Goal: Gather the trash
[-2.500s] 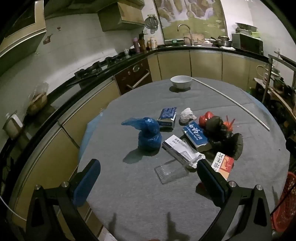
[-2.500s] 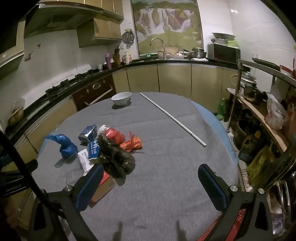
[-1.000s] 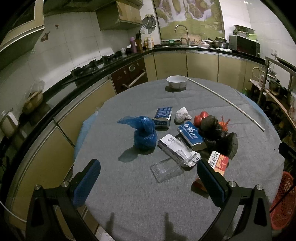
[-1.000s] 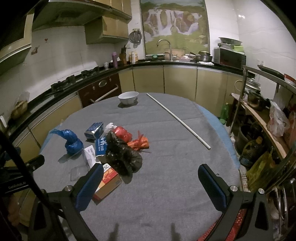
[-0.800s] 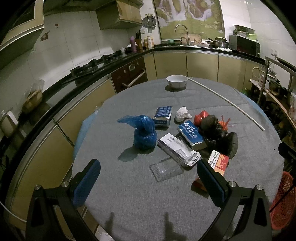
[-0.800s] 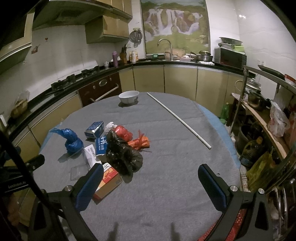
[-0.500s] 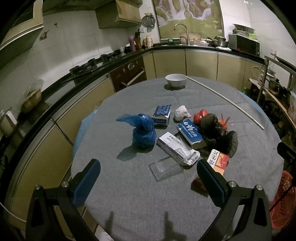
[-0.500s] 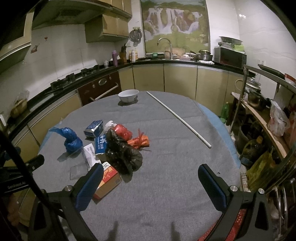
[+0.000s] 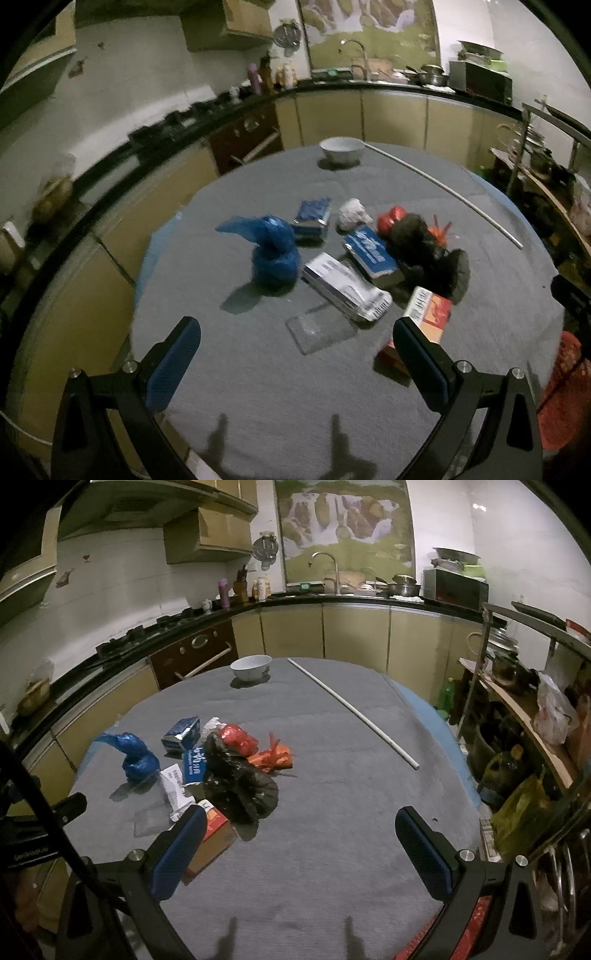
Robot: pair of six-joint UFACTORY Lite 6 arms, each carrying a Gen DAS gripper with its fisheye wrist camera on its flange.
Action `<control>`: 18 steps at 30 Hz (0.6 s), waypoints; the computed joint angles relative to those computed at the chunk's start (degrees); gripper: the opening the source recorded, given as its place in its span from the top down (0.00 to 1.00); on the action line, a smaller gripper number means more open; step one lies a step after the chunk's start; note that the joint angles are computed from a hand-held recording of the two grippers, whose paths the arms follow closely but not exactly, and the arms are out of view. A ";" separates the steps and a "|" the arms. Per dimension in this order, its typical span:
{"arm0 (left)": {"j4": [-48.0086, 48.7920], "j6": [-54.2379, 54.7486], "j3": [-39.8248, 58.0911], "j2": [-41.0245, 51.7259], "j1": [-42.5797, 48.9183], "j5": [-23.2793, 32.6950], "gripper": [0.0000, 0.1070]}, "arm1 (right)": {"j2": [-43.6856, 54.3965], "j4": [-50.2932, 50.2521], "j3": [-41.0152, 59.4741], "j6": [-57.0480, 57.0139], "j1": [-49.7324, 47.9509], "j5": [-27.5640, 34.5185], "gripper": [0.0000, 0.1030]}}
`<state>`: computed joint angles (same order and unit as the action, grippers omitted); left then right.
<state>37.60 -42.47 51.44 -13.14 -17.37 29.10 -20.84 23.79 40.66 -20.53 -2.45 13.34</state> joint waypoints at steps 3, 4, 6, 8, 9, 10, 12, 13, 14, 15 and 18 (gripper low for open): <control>-11.65 10.95 0.78 3.13 2.11 -2.51 0.04 | 1.63 6.69 -0.37 -7.26 -2.44 -0.13 0.00; -17.19 16.08 1.14 4.85 2.92 -3.47 0.04 | 2.44 9.56 -0.47 -10.26 -3.40 -0.11 0.00; -24.91 22.94 2.12 8.31 3.64 -4.44 0.04 | 3.89 16.09 -0.88 -17.31 -5.46 0.03 0.00; -28.20 24.90 2.83 10.91 3.00 -5.39 0.04 | 5.53 23.05 -1.04 -24.73 -7.66 0.79 0.00; -29.86 26.04 3.47 12.40 2.42 -6.09 0.04 | 6.64 26.67 -0.93 -28.45 -8.93 1.42 0.00; -30.80 26.79 4.09 13.66 1.65 -6.56 0.04 | 7.79 30.47 -0.77 -32.38 -10.21 2.14 0.00; -31.67 27.83 5.38 16.16 -0.05 -7.66 0.04 | 9.85 37.12 -0.54 -39.19 -12.60 3.77 0.02; -31.69 27.93 6.33 17.89 -1.06 -8.57 0.04 | 11.06 40.12 -0.19 -42.29 -14.06 5.27 0.04; -31.67 27.87 7.13 19.28 -1.68 -9.10 0.04 | 12.09 41.65 0.24 -43.76 -15.01 6.49 0.06; -32.55 28.72 8.03 20.81 -2.11 -9.67 0.05 | 13.34 42.98 0.83 -44.88 -15.76 7.55 0.11; -37.99 34.85 11.26 25.65 -2.57 -9.88 0.22 | 17.47 42.92 3.51 -44.57 -17.84 10.70 0.24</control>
<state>-0.39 -7.61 62.70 12.51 -19.95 19.22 -3.37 66.71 44.16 -65.09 -20.29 24.04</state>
